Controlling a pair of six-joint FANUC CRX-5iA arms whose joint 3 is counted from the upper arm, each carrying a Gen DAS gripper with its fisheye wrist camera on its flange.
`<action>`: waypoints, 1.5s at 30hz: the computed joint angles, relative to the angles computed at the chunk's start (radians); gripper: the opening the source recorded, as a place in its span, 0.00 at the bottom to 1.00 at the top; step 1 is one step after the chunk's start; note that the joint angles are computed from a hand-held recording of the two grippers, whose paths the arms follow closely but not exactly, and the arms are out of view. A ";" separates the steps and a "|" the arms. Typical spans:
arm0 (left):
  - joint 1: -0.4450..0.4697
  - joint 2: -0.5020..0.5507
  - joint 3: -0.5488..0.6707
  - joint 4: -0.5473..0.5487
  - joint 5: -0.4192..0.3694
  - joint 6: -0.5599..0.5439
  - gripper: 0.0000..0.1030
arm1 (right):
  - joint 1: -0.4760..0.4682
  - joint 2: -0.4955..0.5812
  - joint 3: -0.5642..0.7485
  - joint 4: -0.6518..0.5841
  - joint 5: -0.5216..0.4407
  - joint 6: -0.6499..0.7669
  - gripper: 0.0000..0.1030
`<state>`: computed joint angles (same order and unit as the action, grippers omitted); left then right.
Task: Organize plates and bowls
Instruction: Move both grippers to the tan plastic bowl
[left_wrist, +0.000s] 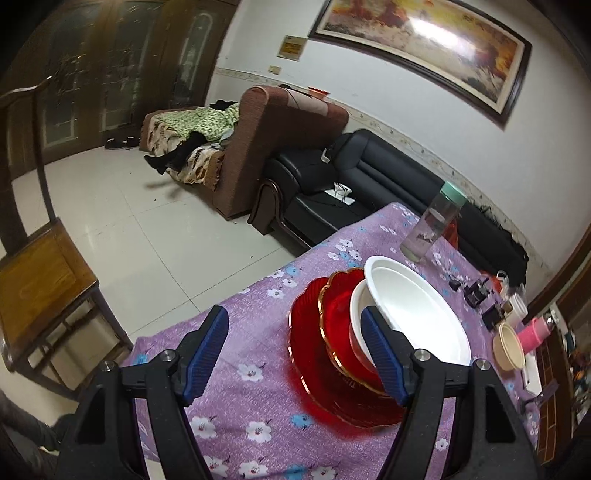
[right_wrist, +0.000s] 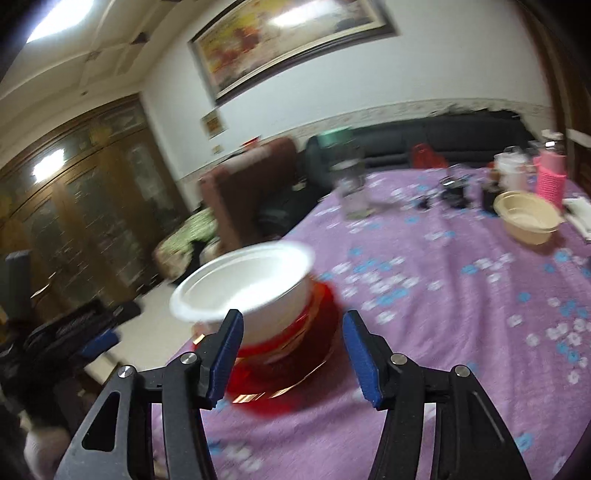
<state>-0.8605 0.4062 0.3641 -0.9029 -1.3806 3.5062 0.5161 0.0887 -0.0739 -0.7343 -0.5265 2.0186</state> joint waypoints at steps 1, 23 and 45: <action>-0.004 0.001 -0.002 0.000 -0.006 0.010 0.72 | -0.016 0.009 0.019 -0.054 -0.061 0.066 0.59; -0.111 0.098 0.162 -0.065 -0.228 -0.123 0.73 | -0.066 0.036 0.164 -0.185 -0.282 0.158 0.40; -0.123 0.145 0.387 -0.028 0.053 -0.597 0.91 | -0.501 0.155 0.243 -0.464 -0.336 0.024 0.47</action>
